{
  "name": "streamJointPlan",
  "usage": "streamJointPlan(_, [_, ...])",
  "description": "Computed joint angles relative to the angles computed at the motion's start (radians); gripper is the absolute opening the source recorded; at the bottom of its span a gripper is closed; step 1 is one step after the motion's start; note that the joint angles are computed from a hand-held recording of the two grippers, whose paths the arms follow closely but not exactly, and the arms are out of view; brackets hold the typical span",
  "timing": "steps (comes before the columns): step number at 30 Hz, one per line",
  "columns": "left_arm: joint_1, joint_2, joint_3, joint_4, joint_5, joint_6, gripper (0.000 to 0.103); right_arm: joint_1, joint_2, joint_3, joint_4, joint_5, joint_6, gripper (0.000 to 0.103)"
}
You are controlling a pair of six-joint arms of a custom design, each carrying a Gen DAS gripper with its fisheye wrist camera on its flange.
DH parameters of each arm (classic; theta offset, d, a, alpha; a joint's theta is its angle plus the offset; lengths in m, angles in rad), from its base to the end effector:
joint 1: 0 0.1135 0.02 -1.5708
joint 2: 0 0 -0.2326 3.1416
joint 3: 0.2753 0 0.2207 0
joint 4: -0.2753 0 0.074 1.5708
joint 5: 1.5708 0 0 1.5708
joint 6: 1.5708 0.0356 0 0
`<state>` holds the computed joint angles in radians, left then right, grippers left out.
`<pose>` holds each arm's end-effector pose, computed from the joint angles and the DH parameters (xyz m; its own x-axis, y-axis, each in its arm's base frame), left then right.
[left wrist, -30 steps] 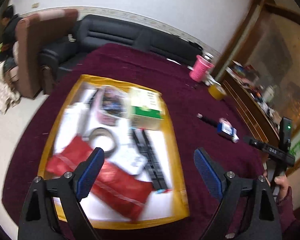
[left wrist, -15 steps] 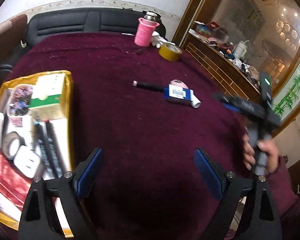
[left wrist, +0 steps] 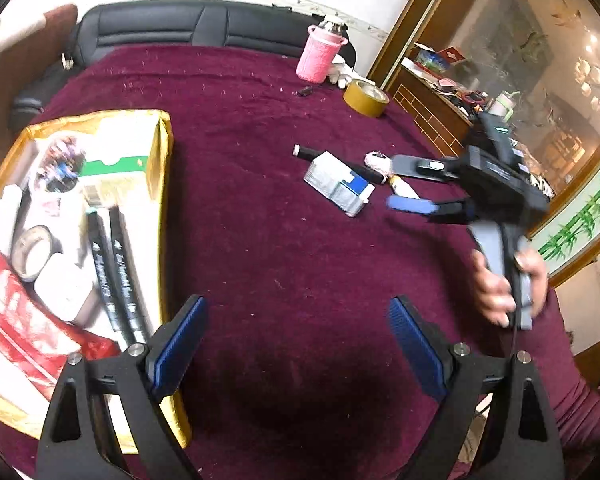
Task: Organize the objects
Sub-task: 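Move both tools back toward the items left on the carpet, then grasp the white medicine box with the left tool while the right tool grasps the orange-capped bottle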
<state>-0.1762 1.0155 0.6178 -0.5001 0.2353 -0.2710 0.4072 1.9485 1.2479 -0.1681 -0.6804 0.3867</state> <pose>0.1798 -0.0404 0.1993 -0.8257 -0.1174 -0.5518 0.0960 0.9346 -0.3425 0.3332 0.1681 0.1610 -0.9061 -0.0715 -0.4170 -0.3662 0.6261 0.6884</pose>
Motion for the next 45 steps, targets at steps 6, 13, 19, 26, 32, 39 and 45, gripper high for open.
streamJointPlan(6, [-0.034, 0.233, 0.06, 0.153, -0.009, -0.067, 0.09, -0.009, -0.257, -0.229, 0.091, 0.345, 0.016, 0.098])
streamJointPlan(13, [-0.156, 0.588, 0.296, 0.28, -0.168, -0.213, 0.09, -0.093, -0.264, -0.334, 0.222, 0.521, 0.09, 0.098])
streamJointPlan(19, [-0.238, 0.84, 0.534, 0.275, -0.302, -0.232, 0.09, -0.152, -0.188, -0.37, 0.322, 0.469, 0.104, 0.098])
streamJointPlan(26, [-0.281, 1.078, 0.821, 0.175, -0.396, -0.199, 0.094, -0.175, -0.199, -0.394, 0.344, 0.478, 0.096, 0.098])
streamJointPlan(32, [-0.313, 1.114, 0.824, 0.2, -0.419, -0.123, 0.048, -0.171, -0.19, -0.386, 0.329, 0.487, 0.086, 0.098])
streamJointPlan(39, [-0.251, 0.971, 0.639, 0.307, -0.276, -0.138, 0.033, -0.142, -0.181, -0.375, 0.317, 0.541, 0.063, 0.098])
streamJointPlan(45, [-0.244, 0.707, 0.395, 0.364, -0.324, -0.118, 0.033, -0.068, -0.176, -0.312, 0.227, 0.659, 0.012, 0.098])
